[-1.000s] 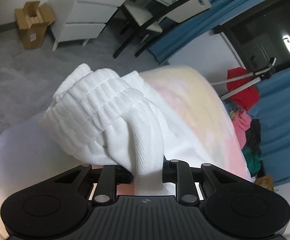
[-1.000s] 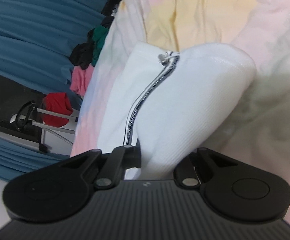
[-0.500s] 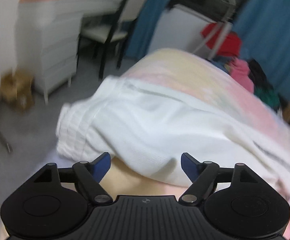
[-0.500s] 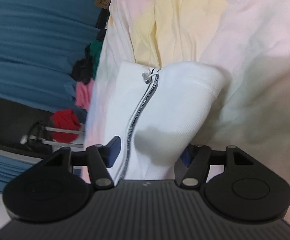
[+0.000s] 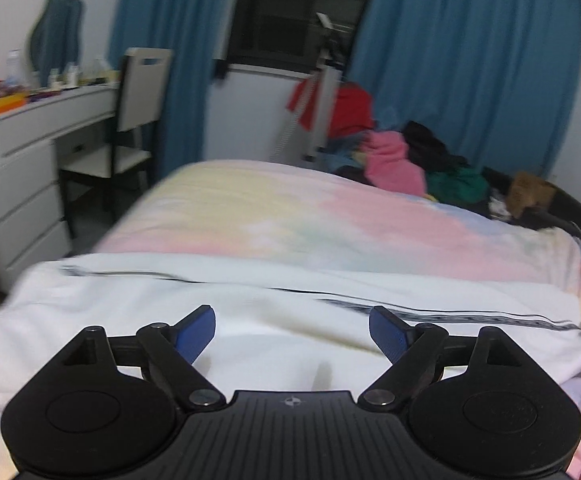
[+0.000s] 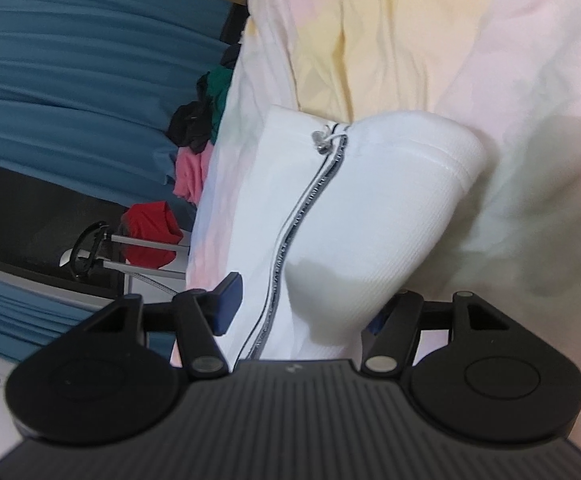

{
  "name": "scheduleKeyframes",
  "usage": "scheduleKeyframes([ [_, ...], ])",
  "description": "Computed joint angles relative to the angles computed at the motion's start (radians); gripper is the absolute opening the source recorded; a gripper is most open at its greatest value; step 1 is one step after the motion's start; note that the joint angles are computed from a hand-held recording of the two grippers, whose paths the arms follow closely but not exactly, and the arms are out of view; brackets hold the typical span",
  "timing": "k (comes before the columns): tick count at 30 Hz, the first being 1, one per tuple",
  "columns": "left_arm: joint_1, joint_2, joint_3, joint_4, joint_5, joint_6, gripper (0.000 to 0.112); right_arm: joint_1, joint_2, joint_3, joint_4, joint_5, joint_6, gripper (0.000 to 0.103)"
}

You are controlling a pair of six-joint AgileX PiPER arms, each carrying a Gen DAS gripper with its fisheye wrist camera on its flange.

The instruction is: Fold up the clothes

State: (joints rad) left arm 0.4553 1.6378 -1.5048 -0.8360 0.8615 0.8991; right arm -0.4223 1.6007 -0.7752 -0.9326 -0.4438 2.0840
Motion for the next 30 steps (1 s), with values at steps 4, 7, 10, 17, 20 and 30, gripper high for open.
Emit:
scheduleKeyframes([
  [4, -0.133, 0.038, 0.076, -0.053, -0.147, 0.041, 0.086, 0.001, 0.005, -0.003, 0.06, -0.022, -0.067, 0.063],
  [7, -0.216, 0.067, 0.147, -0.107, -0.317, 0.096, 0.086, 0.005, 0.01, -0.009, 0.089, -0.027, -0.101, 0.064],
  [10, -0.26, 0.133, 0.145, -0.079, -0.368, 0.088, 0.085, 0.018, 0.017, -0.03, 0.083, 0.0, -0.11, 0.063],
  [17, -0.273, 0.18, 0.163, -0.023, -0.383, 0.135, 0.085, 0.038, 0.028, -0.059, 0.095, 0.043, -0.153, 0.064],
  [20, -0.267, 0.182, 0.174, -0.049, -0.388, 0.166, 0.085, 0.046, 0.029, -0.065, 0.143, 0.043, -0.197, 0.064],
  [30, -0.247, 0.16, 0.207, -0.09, -0.376, 0.206, 0.085, 0.079, 0.058, -0.104, 0.235, 0.052, -0.309, 0.064],
])
